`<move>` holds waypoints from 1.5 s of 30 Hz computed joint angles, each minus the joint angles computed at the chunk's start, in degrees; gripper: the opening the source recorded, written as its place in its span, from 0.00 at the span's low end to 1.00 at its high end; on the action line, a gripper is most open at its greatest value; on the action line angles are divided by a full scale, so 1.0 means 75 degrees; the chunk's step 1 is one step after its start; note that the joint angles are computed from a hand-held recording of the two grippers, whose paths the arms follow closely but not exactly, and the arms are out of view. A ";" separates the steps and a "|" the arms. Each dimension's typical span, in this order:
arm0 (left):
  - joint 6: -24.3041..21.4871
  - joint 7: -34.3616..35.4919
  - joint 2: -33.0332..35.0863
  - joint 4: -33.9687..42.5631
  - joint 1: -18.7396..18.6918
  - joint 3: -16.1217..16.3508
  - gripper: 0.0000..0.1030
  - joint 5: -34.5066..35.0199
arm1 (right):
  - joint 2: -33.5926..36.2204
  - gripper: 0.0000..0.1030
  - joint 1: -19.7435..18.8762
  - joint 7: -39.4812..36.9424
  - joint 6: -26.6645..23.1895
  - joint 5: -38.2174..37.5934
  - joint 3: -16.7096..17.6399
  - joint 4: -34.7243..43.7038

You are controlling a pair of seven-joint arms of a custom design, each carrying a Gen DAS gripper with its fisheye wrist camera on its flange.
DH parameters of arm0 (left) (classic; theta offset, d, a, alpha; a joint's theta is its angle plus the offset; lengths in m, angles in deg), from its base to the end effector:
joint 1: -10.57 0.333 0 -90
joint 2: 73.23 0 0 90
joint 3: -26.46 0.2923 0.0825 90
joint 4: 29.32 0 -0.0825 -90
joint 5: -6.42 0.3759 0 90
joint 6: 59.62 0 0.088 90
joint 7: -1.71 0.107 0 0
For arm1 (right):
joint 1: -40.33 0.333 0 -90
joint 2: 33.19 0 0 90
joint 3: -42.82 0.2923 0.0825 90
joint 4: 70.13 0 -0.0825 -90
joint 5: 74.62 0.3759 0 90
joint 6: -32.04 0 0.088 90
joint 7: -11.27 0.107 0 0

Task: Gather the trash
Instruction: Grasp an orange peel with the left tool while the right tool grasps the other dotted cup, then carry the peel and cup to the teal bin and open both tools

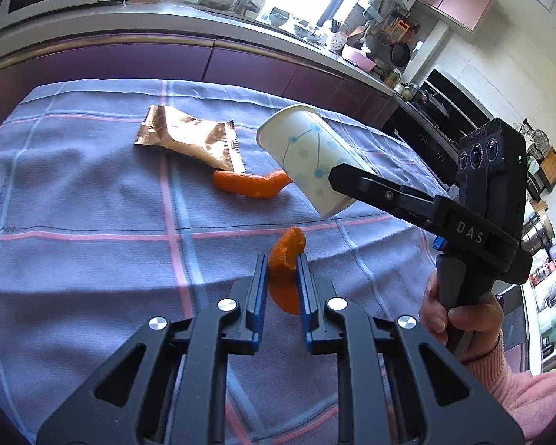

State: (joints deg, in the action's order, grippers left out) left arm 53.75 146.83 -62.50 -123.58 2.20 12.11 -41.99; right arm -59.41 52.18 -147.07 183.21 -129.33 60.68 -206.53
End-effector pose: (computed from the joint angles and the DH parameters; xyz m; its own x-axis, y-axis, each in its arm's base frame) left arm 0.5646 -0.2756 0.5204 -0.8546 -0.3001 0.4237 -0.5155 0.5883 -0.6230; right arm 0.3863 0.2599 0.5327 -0.3711 -0.7888 -0.4900 -0.3711 0.6097 -0.7004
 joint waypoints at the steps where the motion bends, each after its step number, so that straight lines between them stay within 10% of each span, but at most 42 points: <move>1: 0.0003 0.0050 -0.0080 -0.0076 0.0062 0.0038 0.15 -0.0070 | 0.0108 0.57 -0.0001 -0.0033 0.0042 -0.0037 0.0019 0.0103; 20: 0.0159 0.0073 -0.0425 -0.0209 0.1314 0.0865 0.15 -0.0855 | 0.2938 0.57 0.1036 -0.1765 0.0955 -0.0203 -0.0713 0.2880; 35: 0.1170 -0.0804 0.0359 0.0798 0.2280 0.1057 0.15 -0.0587 | 0.5870 0.57 0.2044 -0.6019 0.1274 0.2723 -0.1257 0.6316; 45: 0.1631 -0.1826 0.1427 0.1749 0.2649 0.0900 0.15 0.0384 | 0.8095 0.57 0.2413 -0.8530 0.0100 0.4750 -0.1128 0.9524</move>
